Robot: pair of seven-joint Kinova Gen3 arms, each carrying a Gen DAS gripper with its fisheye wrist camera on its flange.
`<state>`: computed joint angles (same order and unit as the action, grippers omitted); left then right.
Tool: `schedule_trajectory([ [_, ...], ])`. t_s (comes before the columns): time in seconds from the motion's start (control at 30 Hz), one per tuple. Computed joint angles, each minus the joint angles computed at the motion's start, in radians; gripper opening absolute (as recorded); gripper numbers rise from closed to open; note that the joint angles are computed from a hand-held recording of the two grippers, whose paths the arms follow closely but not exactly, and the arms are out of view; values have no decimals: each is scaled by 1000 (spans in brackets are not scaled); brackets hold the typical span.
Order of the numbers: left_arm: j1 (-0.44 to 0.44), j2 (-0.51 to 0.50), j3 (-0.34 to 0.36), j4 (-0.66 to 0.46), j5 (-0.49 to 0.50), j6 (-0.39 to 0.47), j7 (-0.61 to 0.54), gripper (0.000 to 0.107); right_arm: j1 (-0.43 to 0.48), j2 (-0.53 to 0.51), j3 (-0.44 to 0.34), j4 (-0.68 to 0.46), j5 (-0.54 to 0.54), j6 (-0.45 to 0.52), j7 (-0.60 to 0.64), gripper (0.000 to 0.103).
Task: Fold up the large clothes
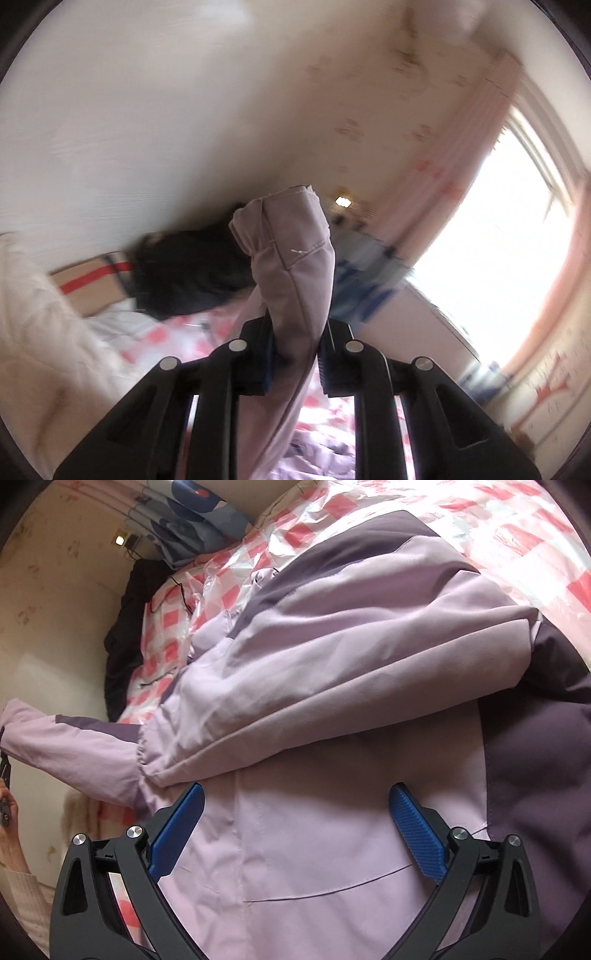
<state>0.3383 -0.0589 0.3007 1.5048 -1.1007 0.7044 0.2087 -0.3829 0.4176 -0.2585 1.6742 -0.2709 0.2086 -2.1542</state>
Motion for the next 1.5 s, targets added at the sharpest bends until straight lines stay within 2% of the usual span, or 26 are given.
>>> schedule_trajectory([
  [0.07, 31, 37, 24, -50, -16, 1, -41, 19, 46, -6, -43, 5, -18, -8, 23, 97],
  [0.2, 123, 119, 29, -144, -39, -6, -101, 19, 145, -21, -140, 37, -67, -50, 70, 97],
  [0.37, 215, 255, 28, -285, -3, -41, -233, 19, 249, -38, -232, 81, -109, -96, 105, 97],
  [0.53, 271, 387, 46, -394, 95, -94, -376, 19, 460, -21, -450, 144, -126, -178, 125, 97],
  [0.6, 279, 442, 57, -431, 145, -115, -434, 19, 539, -10, -533, 169, -101, -212, 99, 97],
  [0.77, 307, 597, 97, -551, 273, -121, -580, 19, 676, 2, -661, 221, -39, -279, 28, 97],
  [1.13, 367, 862, 104, -716, 501, -104, -749, 19, 897, 32, -843, 332, 116, -429, -166, 97],
  [1.23, 391, 941, 109, -807, 559, -29, -819, 19, 922, 47, -859, 343, 158, -445, -212, 97],
  [1.33, 390, 1020, 150, -912, 639, 72, -917, 21, 941, 76, -880, 341, 210, -452, -252, 97],
  [1.4, 379, 1019, 154, -897, 686, 69, -938, 23, 958, 108, -903, 341, 255, -462, -275, 97],
  [1.43, 369, 1001, 152, -861, 710, 47, -950, 29, 961, 118, -907, 343, 271, -470, -288, 97],
  [1.47, 353, 988, 169, -834, 728, 34, -970, 39, 967, 131, -914, 347, 289, -482, -301, 97],
  [1.5, 334, 972, 185, -812, 763, 38, -999, 41, 979, 158, -931, 354, 315, -506, -314, 97],
])
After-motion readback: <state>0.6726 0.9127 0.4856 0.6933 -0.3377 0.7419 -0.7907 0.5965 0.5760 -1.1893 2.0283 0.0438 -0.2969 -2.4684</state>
